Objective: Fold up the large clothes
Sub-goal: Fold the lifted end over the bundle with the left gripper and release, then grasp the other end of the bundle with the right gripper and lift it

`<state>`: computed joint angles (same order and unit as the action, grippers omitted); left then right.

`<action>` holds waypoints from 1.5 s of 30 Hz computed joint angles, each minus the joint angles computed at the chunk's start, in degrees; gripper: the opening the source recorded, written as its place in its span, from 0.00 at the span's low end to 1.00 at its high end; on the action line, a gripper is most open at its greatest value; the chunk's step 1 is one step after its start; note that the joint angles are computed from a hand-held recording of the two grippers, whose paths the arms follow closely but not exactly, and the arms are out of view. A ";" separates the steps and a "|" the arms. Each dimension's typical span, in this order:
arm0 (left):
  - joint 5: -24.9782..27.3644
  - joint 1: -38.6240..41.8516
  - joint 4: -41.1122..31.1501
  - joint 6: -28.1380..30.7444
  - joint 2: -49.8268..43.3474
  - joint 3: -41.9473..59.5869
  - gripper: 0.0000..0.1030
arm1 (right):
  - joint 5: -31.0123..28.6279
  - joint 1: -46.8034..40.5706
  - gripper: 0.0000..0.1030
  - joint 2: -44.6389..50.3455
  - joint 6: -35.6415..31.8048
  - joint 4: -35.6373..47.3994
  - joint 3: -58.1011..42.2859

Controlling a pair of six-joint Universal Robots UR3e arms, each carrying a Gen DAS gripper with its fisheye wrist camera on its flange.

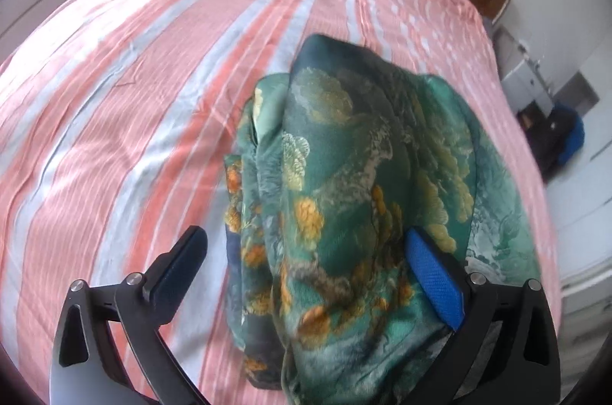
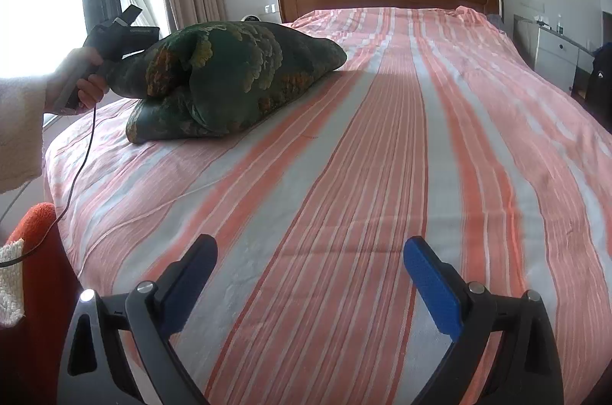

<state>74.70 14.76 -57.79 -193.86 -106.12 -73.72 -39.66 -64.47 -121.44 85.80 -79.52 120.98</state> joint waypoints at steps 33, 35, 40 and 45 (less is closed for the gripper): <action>19.58 -6.93 26.34 -10.82 28.23 -48.60 0.99 | -1.15 1.92 0.94 -1.29 1.96 -4.53 3.35; 21.79 -9.42 29.69 -12.66 25.30 -49.51 0.99 | -1.45 2.01 0.94 -1.58 2.14 -5.41 4.03; 28.56 -15.69 35.85 -14.33 20.53 -51.00 0.99 | -0.87 3.83 0.94 0.07 6.34 -8.01 1.34; 27.08 -13.78 39.41 -12.39 23.15 -55.18 0.99 | 4.93 17.81 0.94 10.08 29.08 -23.57 -10.51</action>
<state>101.78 0.98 -18.37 -206.25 -82.97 -128.91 -34.73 -46.66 -111.37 114.88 -103.09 110.47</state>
